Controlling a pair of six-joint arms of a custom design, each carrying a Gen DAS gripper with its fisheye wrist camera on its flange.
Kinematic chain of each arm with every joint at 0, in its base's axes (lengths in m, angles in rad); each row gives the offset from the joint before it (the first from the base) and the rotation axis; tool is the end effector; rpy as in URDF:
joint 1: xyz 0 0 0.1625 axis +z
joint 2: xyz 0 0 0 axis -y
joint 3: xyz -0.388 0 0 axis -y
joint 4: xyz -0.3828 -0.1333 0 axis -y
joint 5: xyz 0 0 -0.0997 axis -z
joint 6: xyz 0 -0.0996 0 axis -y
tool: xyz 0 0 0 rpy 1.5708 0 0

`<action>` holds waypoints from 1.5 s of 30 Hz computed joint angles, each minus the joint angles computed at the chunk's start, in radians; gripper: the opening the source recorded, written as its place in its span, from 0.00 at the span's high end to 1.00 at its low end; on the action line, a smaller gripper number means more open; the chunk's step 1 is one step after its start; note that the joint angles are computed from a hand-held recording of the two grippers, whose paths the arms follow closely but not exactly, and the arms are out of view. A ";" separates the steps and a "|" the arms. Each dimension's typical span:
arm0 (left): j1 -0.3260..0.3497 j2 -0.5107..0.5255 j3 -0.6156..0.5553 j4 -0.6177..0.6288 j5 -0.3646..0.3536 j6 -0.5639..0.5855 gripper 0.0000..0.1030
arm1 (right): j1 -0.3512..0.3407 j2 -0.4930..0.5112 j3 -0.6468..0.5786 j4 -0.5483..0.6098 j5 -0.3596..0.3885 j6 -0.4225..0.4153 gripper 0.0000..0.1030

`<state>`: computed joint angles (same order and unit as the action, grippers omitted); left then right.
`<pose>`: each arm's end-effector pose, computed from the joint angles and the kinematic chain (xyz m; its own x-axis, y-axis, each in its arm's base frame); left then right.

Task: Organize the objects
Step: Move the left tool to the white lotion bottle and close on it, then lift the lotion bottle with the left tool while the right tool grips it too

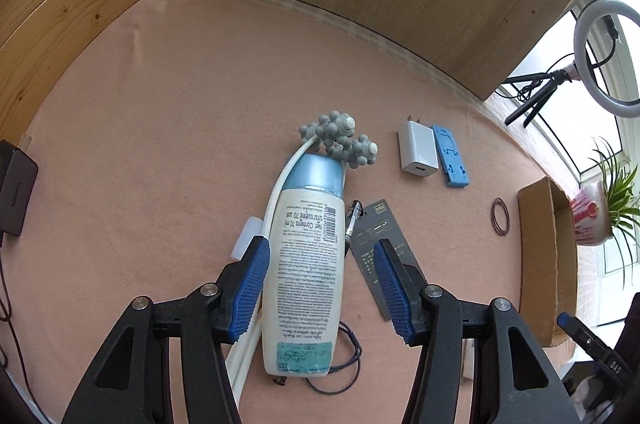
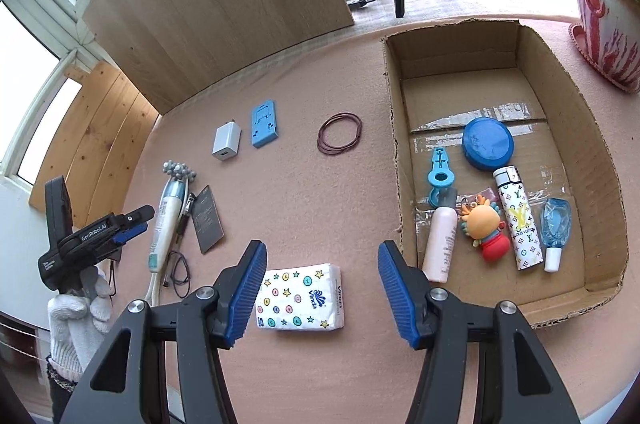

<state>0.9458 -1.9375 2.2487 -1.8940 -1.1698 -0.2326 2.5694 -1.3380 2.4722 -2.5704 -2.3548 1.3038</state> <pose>-0.0512 -0.3652 0.3170 -0.8641 0.3336 -0.3770 0.3966 0.9124 -0.1017 0.3205 -0.1315 0.1099 -0.8837 0.3470 0.3141 0.0732 0.7653 -0.6395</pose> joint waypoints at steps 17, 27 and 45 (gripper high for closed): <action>-0.012 0.002 0.047 0.000 -0.041 0.032 0.57 | -0.003 0.054 -0.025 -0.037 0.019 -0.028 0.48; -0.100 -0.071 0.128 0.028 -0.149 0.029 0.58 | -0.028 0.089 -0.032 -0.089 0.044 -0.085 0.48; -0.272 -0.271 0.211 0.190 -0.129 -0.008 0.36 | -0.098 0.180 -0.044 -0.279 0.136 -0.262 0.47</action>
